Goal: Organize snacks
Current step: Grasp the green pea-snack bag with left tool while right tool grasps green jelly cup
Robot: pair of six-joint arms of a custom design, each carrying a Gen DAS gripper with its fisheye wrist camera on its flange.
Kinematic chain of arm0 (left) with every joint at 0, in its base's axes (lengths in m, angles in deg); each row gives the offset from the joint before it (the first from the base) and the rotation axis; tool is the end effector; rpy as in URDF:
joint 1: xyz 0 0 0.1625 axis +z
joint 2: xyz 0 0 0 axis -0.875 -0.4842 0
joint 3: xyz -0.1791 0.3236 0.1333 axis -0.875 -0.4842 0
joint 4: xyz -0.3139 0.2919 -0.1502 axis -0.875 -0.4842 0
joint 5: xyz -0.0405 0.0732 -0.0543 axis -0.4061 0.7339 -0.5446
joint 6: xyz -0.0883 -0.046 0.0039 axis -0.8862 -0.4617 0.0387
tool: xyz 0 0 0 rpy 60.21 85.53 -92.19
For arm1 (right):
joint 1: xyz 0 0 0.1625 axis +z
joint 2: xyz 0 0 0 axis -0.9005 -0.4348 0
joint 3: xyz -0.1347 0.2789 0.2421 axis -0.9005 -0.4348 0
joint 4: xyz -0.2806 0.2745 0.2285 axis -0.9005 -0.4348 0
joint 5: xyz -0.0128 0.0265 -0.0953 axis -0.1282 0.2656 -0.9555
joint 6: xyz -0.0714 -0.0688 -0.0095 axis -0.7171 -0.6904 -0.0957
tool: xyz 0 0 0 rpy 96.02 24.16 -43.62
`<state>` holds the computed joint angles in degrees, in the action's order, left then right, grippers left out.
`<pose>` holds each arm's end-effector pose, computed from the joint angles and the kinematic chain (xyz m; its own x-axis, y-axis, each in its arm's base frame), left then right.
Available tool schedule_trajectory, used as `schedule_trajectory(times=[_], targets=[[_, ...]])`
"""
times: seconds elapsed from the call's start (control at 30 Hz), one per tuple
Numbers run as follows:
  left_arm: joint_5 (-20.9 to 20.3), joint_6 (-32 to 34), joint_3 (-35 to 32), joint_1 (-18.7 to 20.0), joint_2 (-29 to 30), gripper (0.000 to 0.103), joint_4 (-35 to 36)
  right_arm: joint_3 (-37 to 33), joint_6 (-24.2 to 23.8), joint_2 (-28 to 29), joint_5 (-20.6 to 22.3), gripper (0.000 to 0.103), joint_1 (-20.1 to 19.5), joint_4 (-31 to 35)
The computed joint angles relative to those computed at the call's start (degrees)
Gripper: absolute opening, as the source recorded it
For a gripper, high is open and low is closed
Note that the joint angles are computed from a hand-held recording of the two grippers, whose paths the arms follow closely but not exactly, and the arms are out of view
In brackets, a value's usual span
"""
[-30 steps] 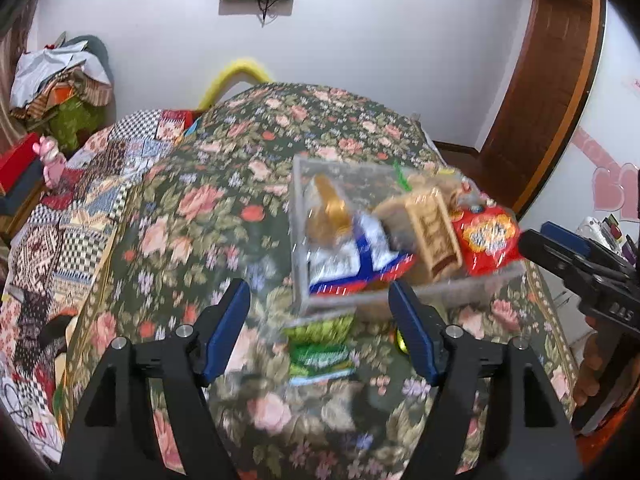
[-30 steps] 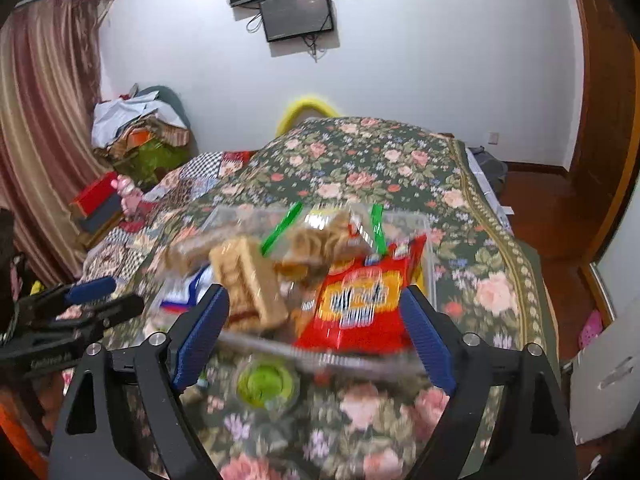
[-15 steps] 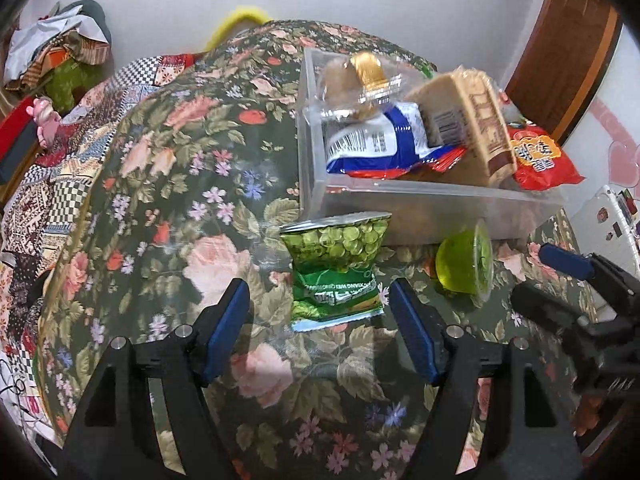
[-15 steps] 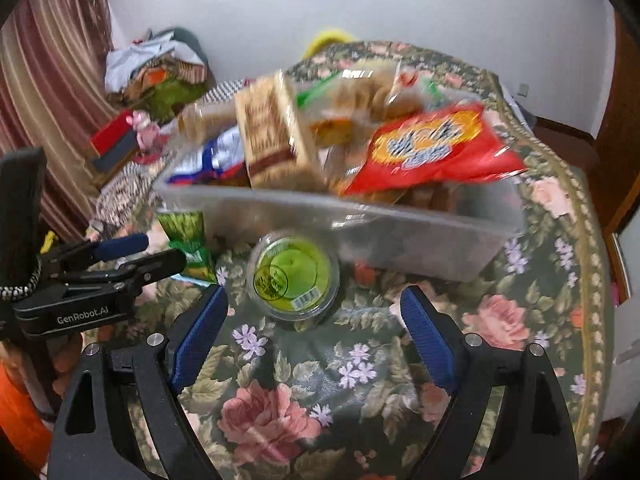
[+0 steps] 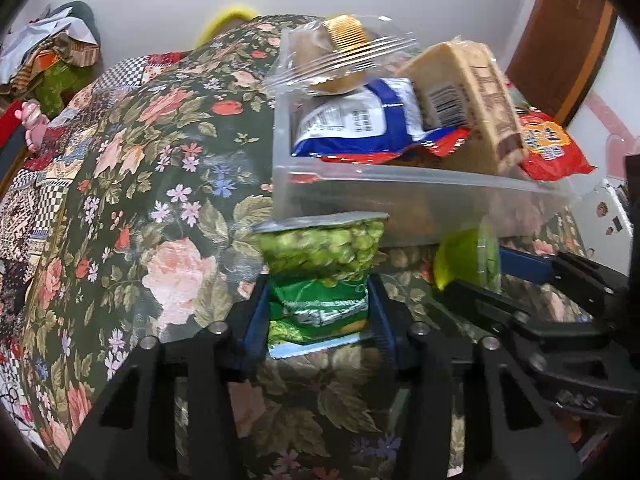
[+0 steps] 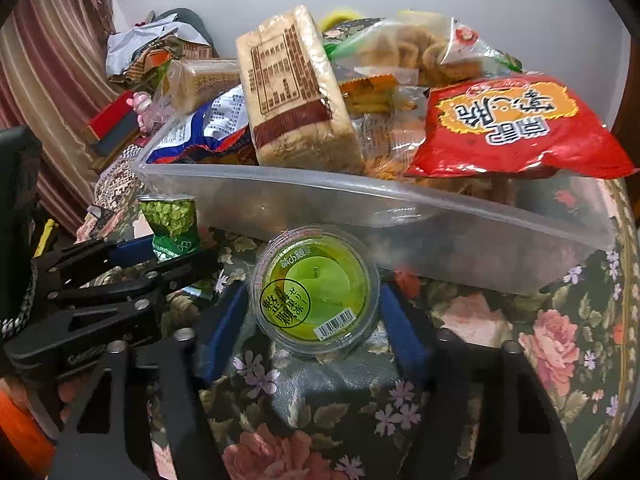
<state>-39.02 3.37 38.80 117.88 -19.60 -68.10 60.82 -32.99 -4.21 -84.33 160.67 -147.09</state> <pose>-0.2321 -0.7456 0.1069 -0.7845 -0.2242 -0.5782 0.2053 0.7858 -0.5834 0.2006 -0.7919 0.1820 -0.6658 -0.6515 0.3636 -0.7203 0.6884 -0.0853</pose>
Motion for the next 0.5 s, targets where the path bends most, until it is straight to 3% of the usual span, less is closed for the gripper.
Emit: schedule_trajectory(times=[0.5], targets=[[2.78, 2.06, 5.50, -4.51, -3.69, 0.044, -6.00, 6.76, -1.87, -6.57, 3.86, 0.055, -1.03, -2.08]])
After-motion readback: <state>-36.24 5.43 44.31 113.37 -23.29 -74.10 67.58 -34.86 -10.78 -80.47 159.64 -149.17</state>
